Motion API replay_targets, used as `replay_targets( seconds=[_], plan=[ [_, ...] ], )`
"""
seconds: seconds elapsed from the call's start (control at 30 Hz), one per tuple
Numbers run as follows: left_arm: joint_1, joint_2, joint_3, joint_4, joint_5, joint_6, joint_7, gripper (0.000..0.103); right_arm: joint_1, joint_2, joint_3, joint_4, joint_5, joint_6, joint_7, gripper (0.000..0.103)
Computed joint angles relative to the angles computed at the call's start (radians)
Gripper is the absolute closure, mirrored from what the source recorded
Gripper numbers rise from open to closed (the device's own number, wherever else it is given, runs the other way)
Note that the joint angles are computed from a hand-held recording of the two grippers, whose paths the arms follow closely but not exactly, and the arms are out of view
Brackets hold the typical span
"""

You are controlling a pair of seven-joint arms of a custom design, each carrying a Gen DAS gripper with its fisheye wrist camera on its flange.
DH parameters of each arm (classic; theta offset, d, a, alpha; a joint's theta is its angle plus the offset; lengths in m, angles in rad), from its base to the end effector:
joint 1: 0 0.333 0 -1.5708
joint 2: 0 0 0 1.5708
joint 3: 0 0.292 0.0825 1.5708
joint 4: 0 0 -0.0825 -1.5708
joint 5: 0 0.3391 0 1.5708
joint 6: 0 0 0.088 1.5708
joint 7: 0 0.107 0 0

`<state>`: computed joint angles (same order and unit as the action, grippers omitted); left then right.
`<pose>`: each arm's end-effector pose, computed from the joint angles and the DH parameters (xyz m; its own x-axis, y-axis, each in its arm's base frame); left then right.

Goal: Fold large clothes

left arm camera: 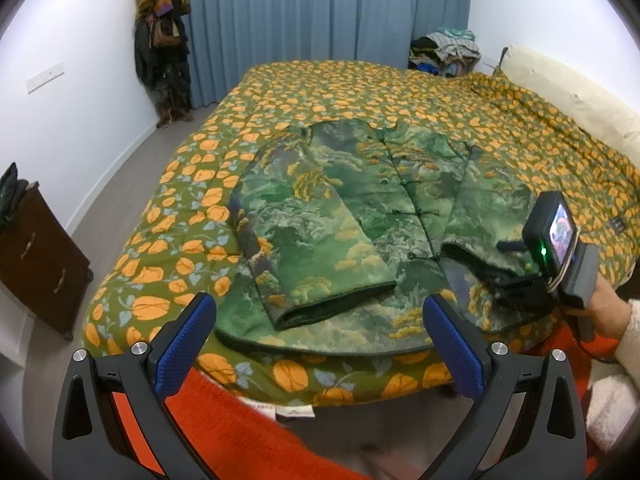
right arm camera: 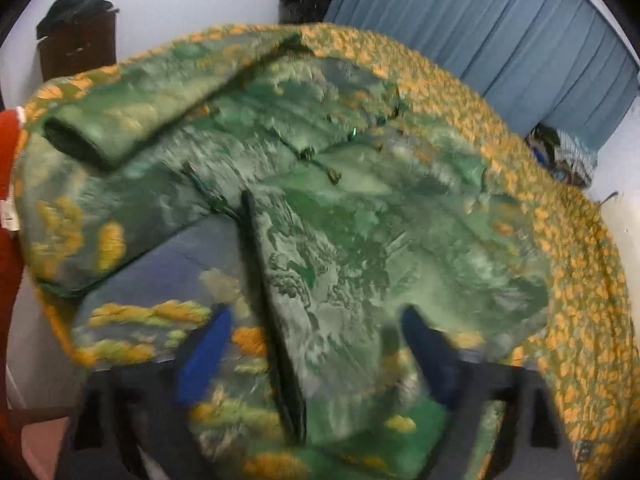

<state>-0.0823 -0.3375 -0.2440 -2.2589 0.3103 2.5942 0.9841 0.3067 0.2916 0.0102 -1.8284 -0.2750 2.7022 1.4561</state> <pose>0.4352 -0.1664 0.5616 0.0325 -0.9995 0.0066 -0.7489 -0.0287 -0.6621 0.5930 0.2036 0.4403 0.5118 -0.8098 0.2870 -0.6466 -0.5830 -0.4920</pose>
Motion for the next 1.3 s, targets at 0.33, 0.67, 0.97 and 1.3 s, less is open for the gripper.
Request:
replay_targets(
  seconds=[0.33,0.67,0.97,1.3],
  plan=[
    [0.006,0.12,0.017,0.074,0.047,-0.004,0.053,0.0,-0.103,-0.245,-0.015,-0.189,0.198,0.223,0.131,0.094],
    [-0.019,0.214,0.071,0.141,-0.046,0.054,0.257,0.0,-0.367,-0.294,-0.109,-0.123,-0.195,0.195,0.667,0.094],
    [-0.045,0.287,0.092,0.201,-0.267,0.027,0.669,0.0,-0.432,-0.174,-0.178,-0.078,-0.036,0.063,0.651,0.08],
    [-0.047,0.452,0.074,0.34,-0.27,-0.072,0.9,0.0,-0.424,-0.38,-0.132,-0.285,-0.374,0.174,0.97,0.038]
  ],
)
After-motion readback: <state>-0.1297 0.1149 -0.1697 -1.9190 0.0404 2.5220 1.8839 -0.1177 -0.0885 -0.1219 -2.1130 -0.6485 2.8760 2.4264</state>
